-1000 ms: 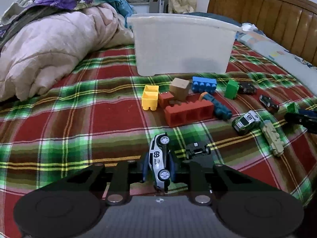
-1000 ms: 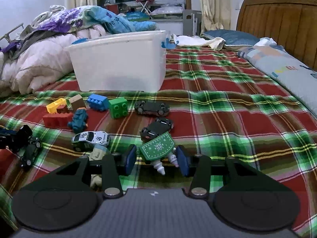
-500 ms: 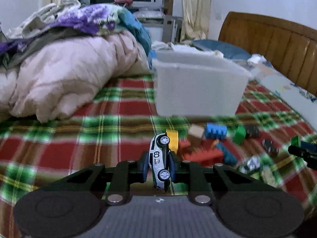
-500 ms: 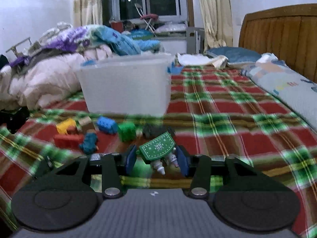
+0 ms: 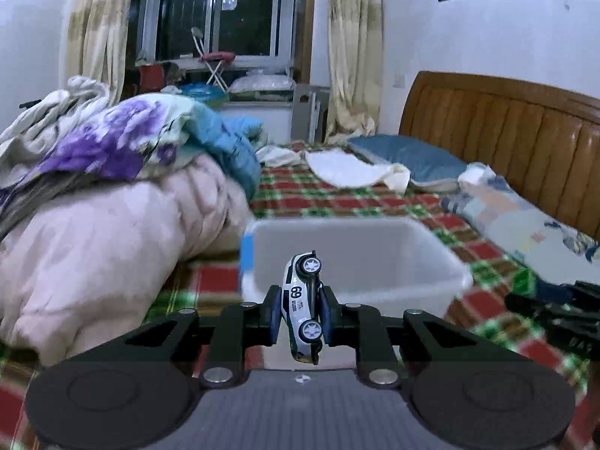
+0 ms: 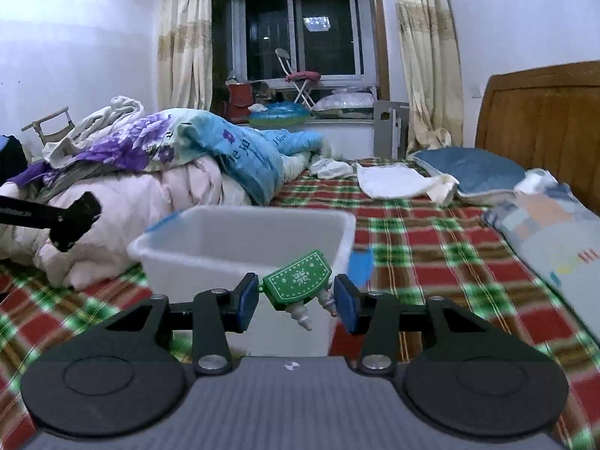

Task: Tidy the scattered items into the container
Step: 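Carry both toys over the white bin and open both tools to drop them, then move both tools back toward the scattered toys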

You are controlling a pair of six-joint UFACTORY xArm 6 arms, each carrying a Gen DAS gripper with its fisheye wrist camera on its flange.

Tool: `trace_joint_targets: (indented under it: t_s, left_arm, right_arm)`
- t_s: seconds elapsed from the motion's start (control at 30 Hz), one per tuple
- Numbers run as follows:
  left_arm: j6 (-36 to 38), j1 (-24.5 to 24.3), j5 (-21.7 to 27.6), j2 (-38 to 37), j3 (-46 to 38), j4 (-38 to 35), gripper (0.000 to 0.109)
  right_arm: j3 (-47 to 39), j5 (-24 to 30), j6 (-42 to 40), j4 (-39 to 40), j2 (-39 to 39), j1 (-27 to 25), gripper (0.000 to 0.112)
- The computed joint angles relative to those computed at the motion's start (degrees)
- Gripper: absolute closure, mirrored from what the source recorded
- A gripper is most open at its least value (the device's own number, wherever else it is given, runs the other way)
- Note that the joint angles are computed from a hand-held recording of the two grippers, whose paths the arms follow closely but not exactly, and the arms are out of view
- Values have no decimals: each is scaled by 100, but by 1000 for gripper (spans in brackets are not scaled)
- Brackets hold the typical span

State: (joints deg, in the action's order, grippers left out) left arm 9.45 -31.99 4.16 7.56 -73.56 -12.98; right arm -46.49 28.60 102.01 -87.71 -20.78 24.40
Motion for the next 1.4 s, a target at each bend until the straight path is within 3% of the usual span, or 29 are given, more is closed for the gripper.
trace_joint_targets:
  t_s: [0.07, 0.13, 0.27, 0.5, 0.57, 0.63, 0.77, 0.97, 1.17, 1.3, 1.4]
  left_arm:
    - [-244, -28, 152, 386, -504, 125, 84]
    - [-866, -1, 236, 764, -967, 801, 84]
    - [-1416, 30, 550, 1460, -1862, 1393, 84]
    - [-1719, 78, 997, 2226, -2803, 1713, 83]
    - [-1835, 76, 1141, 2386, -2991, 1880, 71]
    - [-2228, 92, 1223, 2483, -3096, 2355, 51]
    - [-2209, 115, 1339, 2555, -3148, 2310, 50]
    - [-2279, 132, 1136, 2217, -2669, 2349, 50]
    - [-2509, 128, 679, 1356, -1466, 2541, 50]
    - [-2959, 177, 228, 490, -260, 3074, 50]
    - [-4072, 337, -144, -266, 723, 4436, 47]
  right_arm:
    - [-325, -183, -2, -55, 326, -167, 64]
    - [-682, -356, -109, -37, 694, -329, 64]
    - [-1192, -625, -224, 41, 1277, -564, 64]
    - [-1827, -774, -830, 513, 2020, -749, 64]
    - [-1925, -779, -1239, 879, 2149, -780, 61]
    - [-1983, -660, -1405, 991, 2224, -749, 33]
    - [-1944, -633, -1381, 900, 2216, -753, 30]
    - [-1825, -592, -1286, 851, 2055, -700, 30]
    - [-1470, -285, -1060, 800, 1628, -397, 26]
    - [-962, 171, -502, 395, 1093, 56, 16]
    - [-503, 905, -293, 214, 658, 661, 13]
